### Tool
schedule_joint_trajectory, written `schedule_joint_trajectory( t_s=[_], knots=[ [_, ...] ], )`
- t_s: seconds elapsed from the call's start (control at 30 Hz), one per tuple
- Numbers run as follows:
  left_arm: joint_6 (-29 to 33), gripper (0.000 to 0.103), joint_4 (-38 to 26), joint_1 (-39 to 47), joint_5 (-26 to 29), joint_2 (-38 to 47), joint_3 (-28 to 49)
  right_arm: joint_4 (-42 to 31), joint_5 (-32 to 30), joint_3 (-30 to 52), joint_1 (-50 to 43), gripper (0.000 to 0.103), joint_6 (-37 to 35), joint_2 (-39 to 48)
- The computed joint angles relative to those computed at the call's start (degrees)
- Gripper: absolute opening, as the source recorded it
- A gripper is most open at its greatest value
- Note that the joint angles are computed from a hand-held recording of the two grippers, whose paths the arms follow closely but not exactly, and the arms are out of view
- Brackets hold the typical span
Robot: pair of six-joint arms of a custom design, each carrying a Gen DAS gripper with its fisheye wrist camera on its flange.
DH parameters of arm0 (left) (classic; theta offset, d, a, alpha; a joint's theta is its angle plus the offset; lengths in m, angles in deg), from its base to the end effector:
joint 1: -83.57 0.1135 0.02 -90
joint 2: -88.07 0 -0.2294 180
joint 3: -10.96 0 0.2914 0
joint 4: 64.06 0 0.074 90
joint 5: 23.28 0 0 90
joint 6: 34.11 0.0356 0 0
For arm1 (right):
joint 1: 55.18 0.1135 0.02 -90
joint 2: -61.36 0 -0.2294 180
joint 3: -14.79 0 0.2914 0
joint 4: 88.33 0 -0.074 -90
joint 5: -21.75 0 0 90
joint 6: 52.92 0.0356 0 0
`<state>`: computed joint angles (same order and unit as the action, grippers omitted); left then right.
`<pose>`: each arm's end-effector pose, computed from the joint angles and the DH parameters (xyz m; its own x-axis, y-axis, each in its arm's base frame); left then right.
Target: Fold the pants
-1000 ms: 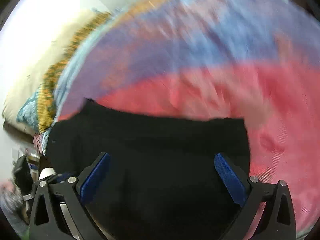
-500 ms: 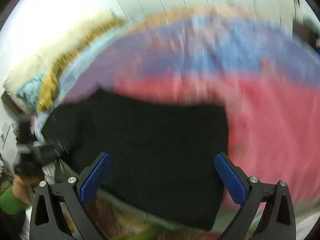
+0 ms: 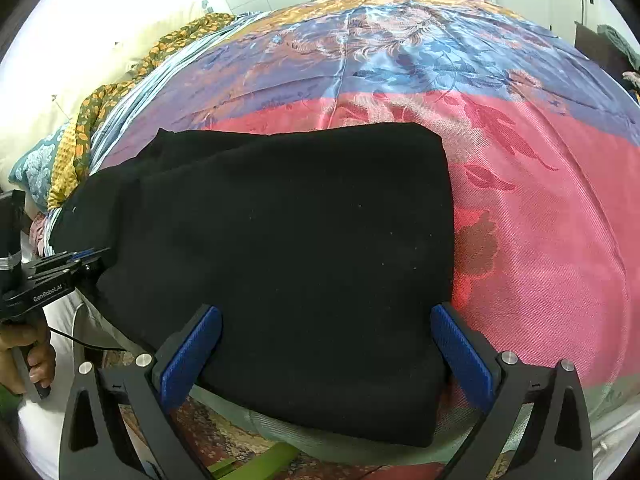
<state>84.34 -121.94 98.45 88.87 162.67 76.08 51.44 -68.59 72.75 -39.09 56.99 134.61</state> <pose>0.2815 0.0609 0.1879 -0.8308 0.2358 -0.5042 0.3391 0.9327 -0.1226 0.2853 0.0825 0.1660 -0.8402 0.1121 -0.5306 0.0061 0.9803 0.1974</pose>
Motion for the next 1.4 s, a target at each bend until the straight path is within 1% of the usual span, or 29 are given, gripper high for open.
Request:
schedule_joint_trajectory(
  t_s=[0.27,0.33,0.4,0.43,0.5,0.57,0.6,0.7,0.97,1.17,1.4],
  knots=[
    [-0.28,0.016,-0.19,0.06,0.34,0.09,0.12,0.19,0.06,0.03,-0.03,0.103,-0.12,0.31],
    [-0.44,0.018,-0.49,0.25,0.79,0.12,0.29,0.26,0.10,0.04,-0.06,0.103,-0.17,0.42],
    [-0.35,0.027,-1.20,0.67,1.93,0.45,0.72,0.46,0.15,0.03,-0.13,0.103,-0.25,0.64],
    [-0.28,0.030,-1.68,0.82,2.67,0.52,0.95,0.46,0.15,0.03,-0.13,0.103,-0.25,0.64],
    [-0.13,0.042,-2.15,0.76,3.56,0.31,1.05,0.59,0.24,0.14,-0.17,0.103,-0.43,0.93],
    [0.31,0.051,-2.44,0.54,4.24,-0.75,0.63,0.64,0.26,0.25,-0.26,0.103,-0.54,1.14],
    [0.44,0.054,-2.30,0.31,4.20,-1.34,0.31,0.52,0.30,0.17,-0.24,0.103,-0.51,0.94],
    [0.53,0.058,-1.73,-0.23,4.03,-3.11,-0.56,0.54,0.24,0.14,-0.29,0.103,-0.57,0.92],
    [-2.09,0.061,-1.77,3.13,9.36,-2.09,1.55,0.61,0.18,0.11,-0.38,0.103,-0.67,0.94],
    [-3.57,0.061,-1.03,3.65,9.48,-2.44,1.43,0.66,0.18,0.33,-0.62,0.103,-0.90,1.25],
    [-3.64,0.061,-0.64,3.28,8.81,-3.11,0.87,0.73,0.14,0.26,-0.67,0.103,-0.98,1.24]
  ],
)
